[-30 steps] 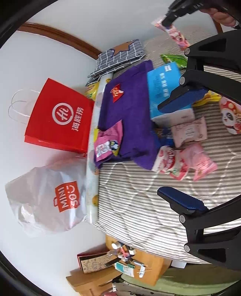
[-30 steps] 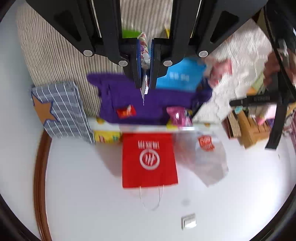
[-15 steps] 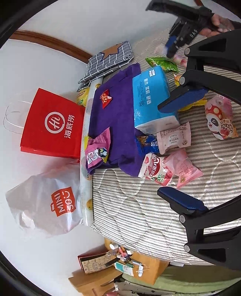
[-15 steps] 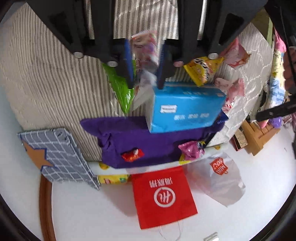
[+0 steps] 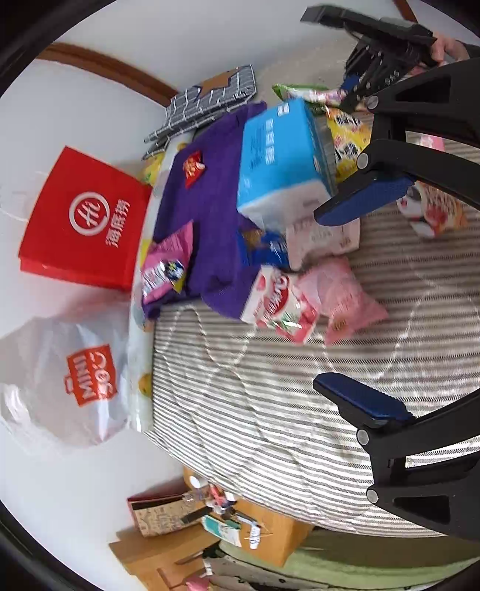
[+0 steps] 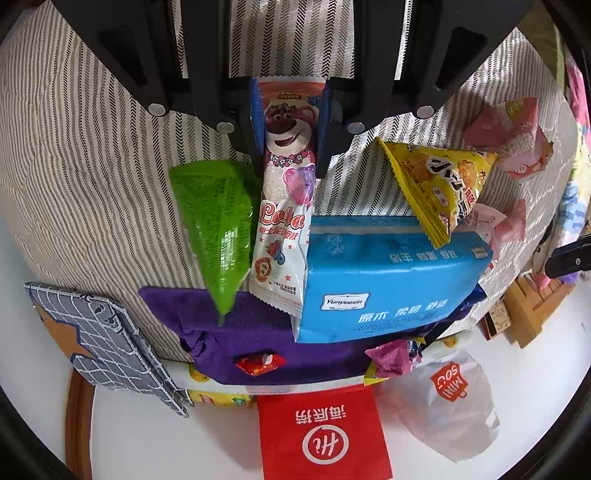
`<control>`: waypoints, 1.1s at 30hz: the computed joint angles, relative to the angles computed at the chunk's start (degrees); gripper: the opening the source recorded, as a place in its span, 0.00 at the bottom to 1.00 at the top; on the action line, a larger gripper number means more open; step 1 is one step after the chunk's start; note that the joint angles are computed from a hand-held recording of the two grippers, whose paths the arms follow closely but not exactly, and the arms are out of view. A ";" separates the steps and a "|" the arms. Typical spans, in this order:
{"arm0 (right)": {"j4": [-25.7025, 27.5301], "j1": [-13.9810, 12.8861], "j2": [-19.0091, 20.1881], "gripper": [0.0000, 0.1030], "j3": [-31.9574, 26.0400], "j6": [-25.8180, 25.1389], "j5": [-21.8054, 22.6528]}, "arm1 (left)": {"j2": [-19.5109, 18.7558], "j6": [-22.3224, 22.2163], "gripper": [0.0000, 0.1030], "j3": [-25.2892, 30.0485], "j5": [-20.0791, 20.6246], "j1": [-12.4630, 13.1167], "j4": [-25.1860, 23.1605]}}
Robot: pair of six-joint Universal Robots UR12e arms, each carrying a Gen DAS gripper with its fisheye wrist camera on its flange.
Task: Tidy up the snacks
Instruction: 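Grasp the white-pink stick snack with the right tool and lift it, then hold the stick snack in the right tool while the left tool grasps the peach candy bag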
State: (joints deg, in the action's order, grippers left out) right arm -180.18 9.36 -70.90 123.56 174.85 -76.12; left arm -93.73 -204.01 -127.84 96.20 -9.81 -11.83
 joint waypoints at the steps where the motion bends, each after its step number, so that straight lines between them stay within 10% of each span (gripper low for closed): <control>1: -0.41 -0.05 -0.26 0.23 0.32 0.03 0.04 | -0.14 0.09 0.78 -0.21 -0.50 0.32 0.25; 16: -5.86 -2.85 -4.63 0.23 4.39 0.92 -5.38 | -6.17 -1.30 0.76 2.48 -1.33 0.38 -2.77; 33: -2.02 -4.40 0.38 0.27 1.16 5.37 -9.19 | -8.08 1.65 0.58 2.73 6.91 -2.24 0.37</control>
